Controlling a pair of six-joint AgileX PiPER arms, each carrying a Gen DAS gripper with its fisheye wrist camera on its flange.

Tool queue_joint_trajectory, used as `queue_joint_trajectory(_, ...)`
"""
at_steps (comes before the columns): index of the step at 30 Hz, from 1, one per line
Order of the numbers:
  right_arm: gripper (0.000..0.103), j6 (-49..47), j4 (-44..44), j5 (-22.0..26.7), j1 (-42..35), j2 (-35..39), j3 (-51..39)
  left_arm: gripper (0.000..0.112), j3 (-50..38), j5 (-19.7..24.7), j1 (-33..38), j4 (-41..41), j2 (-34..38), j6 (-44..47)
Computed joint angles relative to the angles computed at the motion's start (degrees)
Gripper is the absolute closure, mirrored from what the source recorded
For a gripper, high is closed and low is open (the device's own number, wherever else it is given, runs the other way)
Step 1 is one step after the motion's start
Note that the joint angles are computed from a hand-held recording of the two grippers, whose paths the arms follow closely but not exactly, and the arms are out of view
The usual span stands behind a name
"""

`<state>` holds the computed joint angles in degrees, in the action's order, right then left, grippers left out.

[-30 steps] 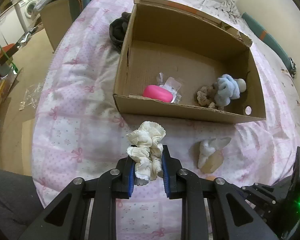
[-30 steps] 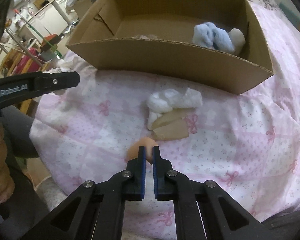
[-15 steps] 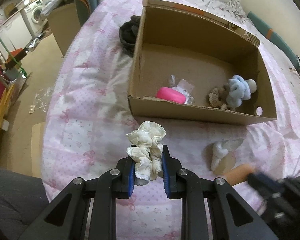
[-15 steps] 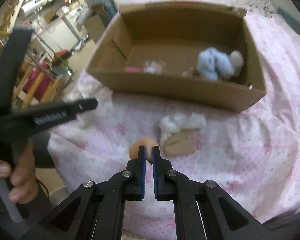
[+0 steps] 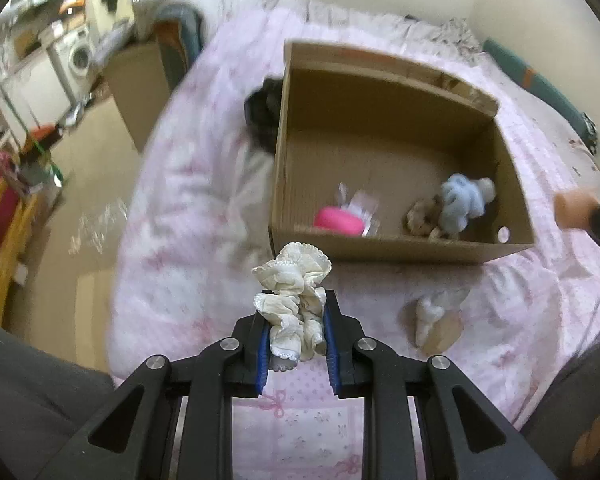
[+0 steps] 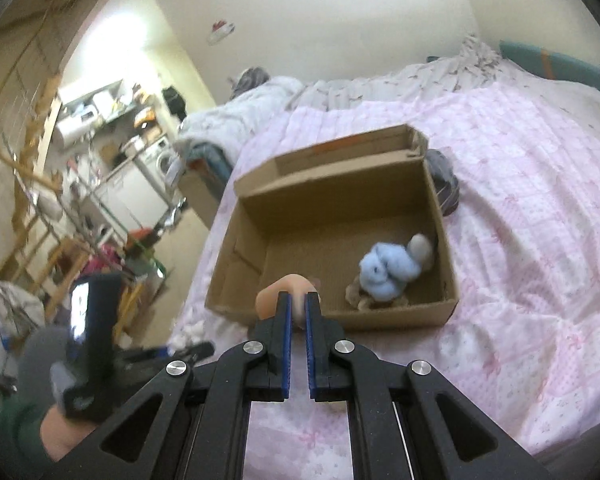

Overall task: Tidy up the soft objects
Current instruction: 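Lift the scrunchie and foam tube with both grippers and carry them over the box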

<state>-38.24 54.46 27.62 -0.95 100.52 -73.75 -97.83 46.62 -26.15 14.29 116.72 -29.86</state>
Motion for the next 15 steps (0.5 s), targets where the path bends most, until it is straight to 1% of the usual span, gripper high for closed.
queue_joint_trajectory(2, 0.095, -0.8, 1.9, 1.0, -0.9, 0.5, -1.4, 0.092, -1.1, 0.1, 0.0, 0.4, -0.9, 0.7)
queue_joint_trajectory(5, 0.095, -1.5, 2.5, 2.3, -1.9, 1.4, -3.4, 0.092, -5.2, 1.5, 0.5, 0.7, -0.7, 1.8)
queue_joint_trajectory(9, 0.095, -0.5, 1.1, 3.5, -2.8, 3.4, -7.6, 0.092, -13.9, 4.0, 1.6, 1.1, 2.1, 4.5)
queue_joint_trajectory(12, 0.095, 0.4, -0.1, 4.0, -3.3, 5.6, -11.3, 0.092, -23.3, 7.3, 2.7, -1.1, 6.6, 8.6)
queue_joint_trajectory(13, 0.095, 1.1, -0.9, 4.4, -3.4, 6.6, -12.8, 0.092, -27.2, 9.1, 3.1, -2.4, 8.7, 10.4)
queue_joint_trajectory(15, 0.095, 2.8, -2.7, 4.8, -3.6, 8.8, -15.8, 0.092, -37.6, 14.2, 3.6, -4.7, 14.3, 13.5)
